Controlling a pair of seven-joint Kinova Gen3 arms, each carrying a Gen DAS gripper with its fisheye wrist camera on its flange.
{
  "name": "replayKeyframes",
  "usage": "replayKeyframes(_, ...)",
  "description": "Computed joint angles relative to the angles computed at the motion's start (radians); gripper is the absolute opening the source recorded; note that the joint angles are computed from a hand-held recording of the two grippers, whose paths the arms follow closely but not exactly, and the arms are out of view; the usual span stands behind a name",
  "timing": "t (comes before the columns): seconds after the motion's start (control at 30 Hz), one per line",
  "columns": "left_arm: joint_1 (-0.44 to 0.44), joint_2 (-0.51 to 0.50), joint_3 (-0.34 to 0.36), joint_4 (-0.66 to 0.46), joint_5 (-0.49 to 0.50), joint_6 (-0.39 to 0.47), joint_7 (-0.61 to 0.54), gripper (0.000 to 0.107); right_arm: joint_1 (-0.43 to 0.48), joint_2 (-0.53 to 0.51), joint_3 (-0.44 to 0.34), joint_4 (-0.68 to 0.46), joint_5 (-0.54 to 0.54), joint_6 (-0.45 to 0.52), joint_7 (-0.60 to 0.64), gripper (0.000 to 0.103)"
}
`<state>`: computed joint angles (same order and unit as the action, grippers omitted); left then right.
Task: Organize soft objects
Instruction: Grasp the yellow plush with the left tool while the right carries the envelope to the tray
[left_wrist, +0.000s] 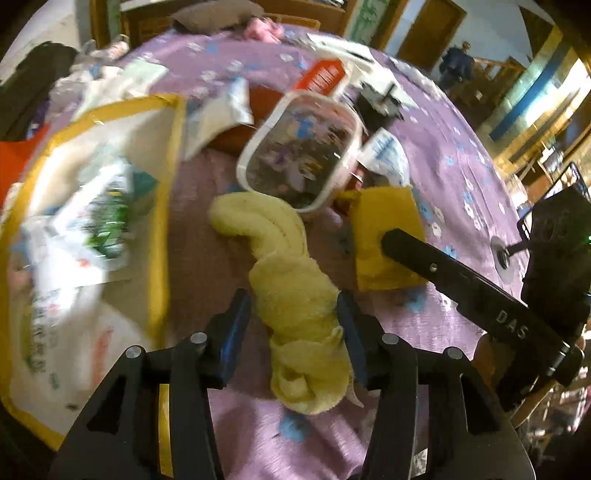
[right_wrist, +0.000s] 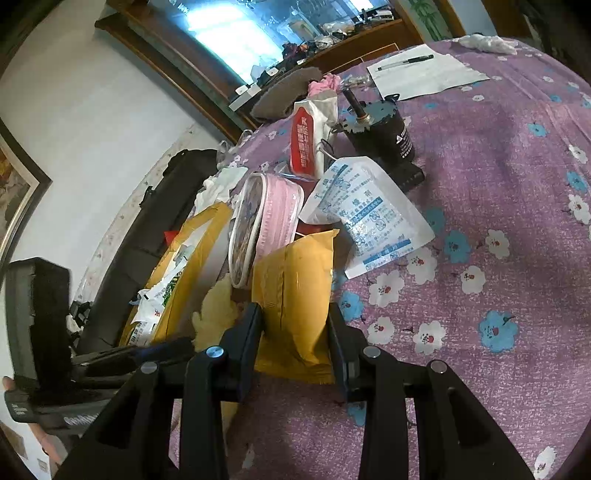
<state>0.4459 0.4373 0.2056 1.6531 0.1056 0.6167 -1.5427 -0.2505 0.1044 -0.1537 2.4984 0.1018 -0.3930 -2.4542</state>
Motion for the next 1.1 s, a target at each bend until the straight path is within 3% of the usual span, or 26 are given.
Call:
replayKeyframes(0.1, 0.094, 0.001, -0.084, -0.004, -0.015, -0.008, 0.019, 0.049, 0.067, 0.007, -0.047, 0.007, 0.065, -0.025, -0.055, 0.035)
replayKeyframes(0.17, 0.113, 0.0, -0.12, 0.002, 0.054, 0.002, -0.025, 0.049, 0.159, 0.014, -0.125, 0.012, 0.1, -0.042, -0.082, 0.035)
replayKeyframes(0.23, 0.165, -0.007, -0.2, 0.032, 0.13, -0.03, -0.094, 0.049, 0.246, 0.027, -0.2, 0.018, 0.132, -0.066, -0.106, 0.035)
replayKeyframes(0.3, 0.157, -0.012, -0.218, 0.049, 0.211, -0.045, -0.156, 0.044, 0.272, 0.029, -0.223, 0.023, 0.143, -0.08, -0.111, 0.035)
replayKeyframes(0.4, 0.038, -0.056, -0.125, 0.11, 0.333, -0.082, -0.274, 0.042, 0.235, 0.022, -0.196, 0.041, 0.11, -0.113, -0.083, 0.035)
replayKeyframes(0.47, -0.055, -0.106, -0.048, 0.165, 0.414, -0.111, -0.355, 0.041, 0.158, 0.009, -0.127, 0.052, 0.092, -0.127, -0.067, 0.035)
replayKeyframes(0.57, -0.194, -0.208, 0.008, 0.218, 0.536, -0.063, -0.459, 0.041, 0.04, -0.015, -0.027, 0.02, 0.106, -0.036, -0.078, 0.035)
replayKeyframes(0.63, -0.287, -0.253, 0.019, 0.236, 0.618, -0.006, -0.54, 0.041, 0.034, -0.027, -0.041, -0.023, 0.183, 0.038, -0.135, 0.034)
replayKeyframes(0.73, -0.426, -0.323, 0.028, 0.263, 0.714, 0.039, -0.643, 0.041, 0.131, -0.045, -0.167, -0.087, 0.305, 0.05, -0.215, 0.034)
replayKeyframes(0.87, -0.561, -0.347, 0.06, 0.223, 0.668, 0.036, -0.602, 0.041, 0.232, 0.003, -0.322, -0.255, 0.468, 0.129, -0.311, 0.034)
replayKeyframes(0.97, -0.532, -0.295, 0.013, 0.171, 0.554, -0.054, -0.522, 0.042, 0.148, 0.082, -0.28, -0.394, 0.59, 0.211, -0.398, 0.034)
replayKeyframes(1.03, -0.522, -0.229, -0.015, 0.117, 0.516, -0.046, -0.484, 0.042, 0.087, 0.136, -0.238, -0.483, 0.661, 0.265, -0.459, 0.034)
replayKeyframes(1.1, -0.497, -0.157, -0.042, 0.063, 0.49, -0.045, -0.46, 0.042, 0.089, 0.189, -0.27, -0.565, 0.728, 0.346, -0.514, 0.034)
